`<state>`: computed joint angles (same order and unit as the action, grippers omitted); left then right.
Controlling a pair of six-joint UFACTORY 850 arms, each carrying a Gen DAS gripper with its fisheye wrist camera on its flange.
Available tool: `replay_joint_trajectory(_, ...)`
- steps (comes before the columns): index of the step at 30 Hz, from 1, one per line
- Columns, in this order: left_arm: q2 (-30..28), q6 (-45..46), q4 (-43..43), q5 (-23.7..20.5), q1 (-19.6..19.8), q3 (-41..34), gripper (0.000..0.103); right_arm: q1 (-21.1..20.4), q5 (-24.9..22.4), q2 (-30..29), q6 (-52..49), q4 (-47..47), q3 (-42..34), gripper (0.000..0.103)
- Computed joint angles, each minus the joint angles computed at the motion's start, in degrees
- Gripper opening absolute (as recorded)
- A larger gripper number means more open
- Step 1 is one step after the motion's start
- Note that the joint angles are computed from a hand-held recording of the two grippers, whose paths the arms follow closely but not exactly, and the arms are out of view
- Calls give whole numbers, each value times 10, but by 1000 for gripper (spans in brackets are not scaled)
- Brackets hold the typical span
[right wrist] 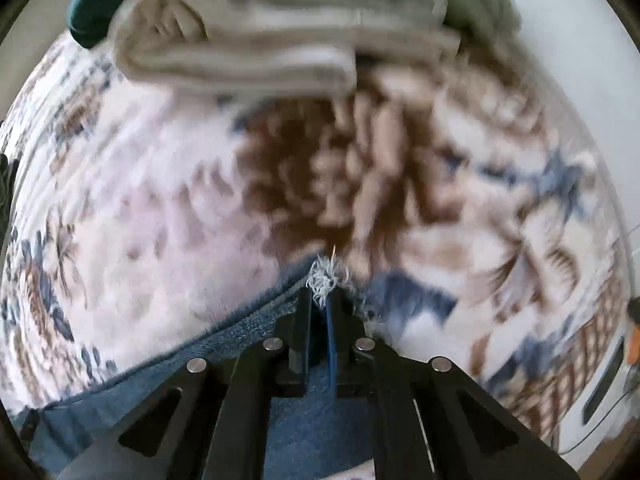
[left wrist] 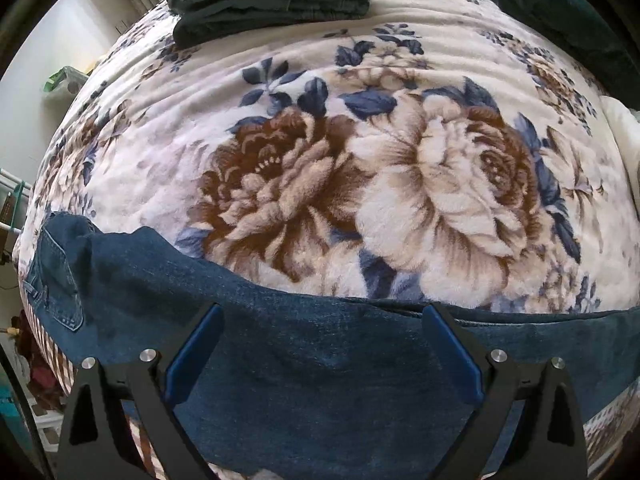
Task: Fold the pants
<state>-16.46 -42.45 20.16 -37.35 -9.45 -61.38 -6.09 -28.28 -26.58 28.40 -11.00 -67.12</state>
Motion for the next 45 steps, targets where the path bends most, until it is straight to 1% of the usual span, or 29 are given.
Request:
replay_joint_trajectory(3,3,-8,12,3,3,4,101,7,24,25,104,-85,15,6)
replay_joint_trajectory(4,2,-9,11,3,7,4,101,7,26,29,143,-117,16,6)
replay_joint_trajectory(5,1,-8,7,2,10,4,101,7,23,28,158,-127,14,6)
replay_joint_trajectory(6,0,-6,3,0,13,4,101,0,21,25,148,-114,12,6)
replay_joint_trajectory(9,-1,3,-18,0,26,6,101,-12,-38,-35,48,9,-33,8)
replay_joint_trajectory(11,6,10,-27,1,33,9,101,-22,-60,-49,16,51,-46,21)
replay_joint_trajectory(12,11,15,-32,0,37,11,101,-24,-67,-47,14,56,-49,40)
replay_joint_trajectory(13,20,22,-39,2,42,16,101,-27,-69,-38,9,67,-47,64)
replay_joint_trajectory(14,30,30,-48,5,48,22,101,-28,-64,-22,8,78,-39,71)
replay_joint_trajectory(15,41,39,-56,5,55,27,101,-27,-53,-2,-1,93,-26,73)
replay_joint_trajectory(16,52,48,-63,5,63,33,101,-21,-49,16,-20,114,-16,73)
replay_joint_trajectory(18,77,68,-79,0,88,47,101,4,-71,38,-69,162,-8,73)
replay_joint_trajectory(19,88,67,-77,-7,102,54,101,19,-79,46,-114,207,-4,73)
replay_joint_trajectory(22,109,81,-83,-28,154,66,101,86,-143,25,-260,356,-30,73)
replay_joint_trajectory(23,110,81,-79,-36,172,67,101,115,-172,3,-299,396,-53,73)
replay_joint_trajectory(25,110,86,-72,-42,210,69,101,171,-208,-40,-351,457,-95,72)
replay_joint_trajectory(27,98,79,-50,-45,243,66,101,225,-249,-103,-367,476,-170,72)
replay_joint_trajectory(28,89,91,-57,-47,264,60,101,252,-275,-144,-373,478,-224,72)
replay_joint_trajectory(29,79,102,-67,-48,282,52,101,268,-290,-171,-377,481,-261,72)
replay_joint_trajectory(32,55,130,-90,-52,319,31,101,308,-372,-275,-378,527,-397,72)
replay_joint_trajectory(33,48,143,-102,-53,331,23,101,320,-396,-303,-370,538,-436,72)
replay_joint_trajectory(35,37,159,-118,-57,348,11,101,344,-469,-381,-350,546,-545,72)
replay_joint_trajectory(37,24,176,-133,-56,363,-1,101,360,-505,-433,-312,542,-621,72)
replay_joint_trajectory(38,15,176,-127,-56,367,-7,101,368,-523,-454,-299,547,-651,70)
replay_joint_trajectory(40,-7,163,-97,-63,373,-18,101,374,-522,-456,-300,550,-652,36)
replay_joint_trajectory(41,-16,162,-93,-67,379,-23,101,378,-522,-453,-305,545,-651,32)
replay_joint_trajectory(42,-22,162,-92,-68,385,-23,103,379,-514,-437,-315,547,-627,27)
replay_joint_trajectory(43,-29,170,-101,-69,394,-24,103,378,-510,-414,-331,567,-587,25)
replay_joint_trajectory(45,-36,181,-118,-73,405,-22,103,376,-522,-396,-365,595,-551,25)
